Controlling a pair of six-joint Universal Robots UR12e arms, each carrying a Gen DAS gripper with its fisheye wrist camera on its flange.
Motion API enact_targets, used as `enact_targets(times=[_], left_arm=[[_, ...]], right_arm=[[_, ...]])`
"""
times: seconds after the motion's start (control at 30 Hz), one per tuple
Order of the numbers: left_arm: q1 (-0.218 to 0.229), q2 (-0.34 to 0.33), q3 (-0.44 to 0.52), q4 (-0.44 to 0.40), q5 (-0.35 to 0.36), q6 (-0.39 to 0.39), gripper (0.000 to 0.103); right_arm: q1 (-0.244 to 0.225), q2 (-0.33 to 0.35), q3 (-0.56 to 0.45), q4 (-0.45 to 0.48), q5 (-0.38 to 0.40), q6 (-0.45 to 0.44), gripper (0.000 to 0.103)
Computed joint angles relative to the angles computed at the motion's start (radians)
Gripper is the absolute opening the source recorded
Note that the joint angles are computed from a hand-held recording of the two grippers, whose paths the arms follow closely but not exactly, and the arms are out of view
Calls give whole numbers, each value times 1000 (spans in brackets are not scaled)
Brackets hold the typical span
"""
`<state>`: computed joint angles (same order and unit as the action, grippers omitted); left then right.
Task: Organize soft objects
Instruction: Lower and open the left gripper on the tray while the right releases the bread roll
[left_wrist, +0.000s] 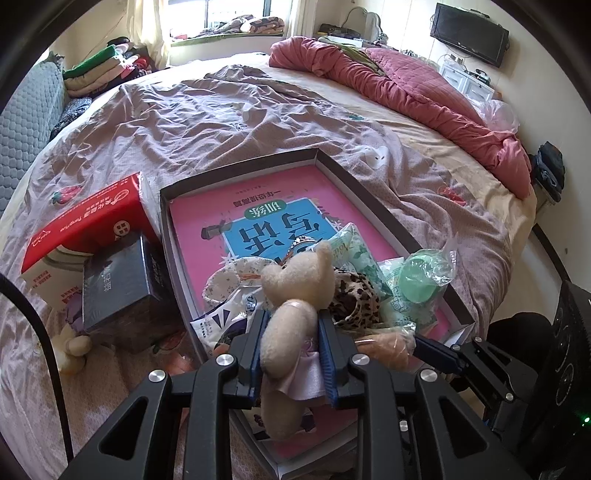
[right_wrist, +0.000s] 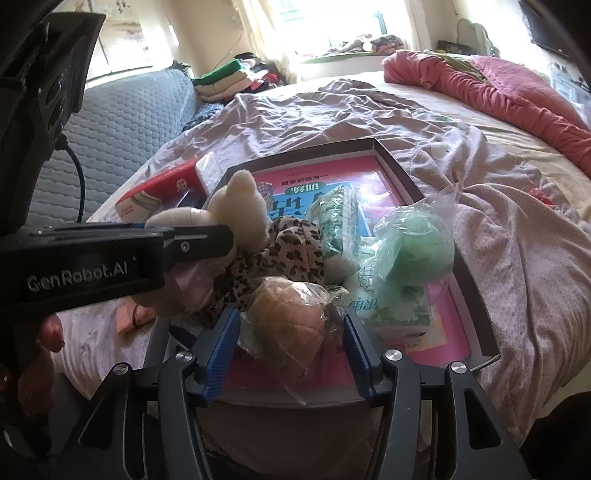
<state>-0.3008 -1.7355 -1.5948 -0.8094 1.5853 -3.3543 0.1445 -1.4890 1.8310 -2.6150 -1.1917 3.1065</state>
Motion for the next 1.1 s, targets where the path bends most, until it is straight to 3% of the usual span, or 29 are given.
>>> enact_targets(times=[0.83, 1.0, 1.1], left_arm=[[0, 7, -1, -1, -17, 4, 28], [6, 11, -4, 9, -38, 1, 33], [8, 10, -2, 4, -45, 1, 38]], right_arm=[[14, -11, -3, 19, -43, -38, 61], [12, -18, 6, -20, -50, -23, 73], [13, -19, 4, -14, -68, -27, 74]])
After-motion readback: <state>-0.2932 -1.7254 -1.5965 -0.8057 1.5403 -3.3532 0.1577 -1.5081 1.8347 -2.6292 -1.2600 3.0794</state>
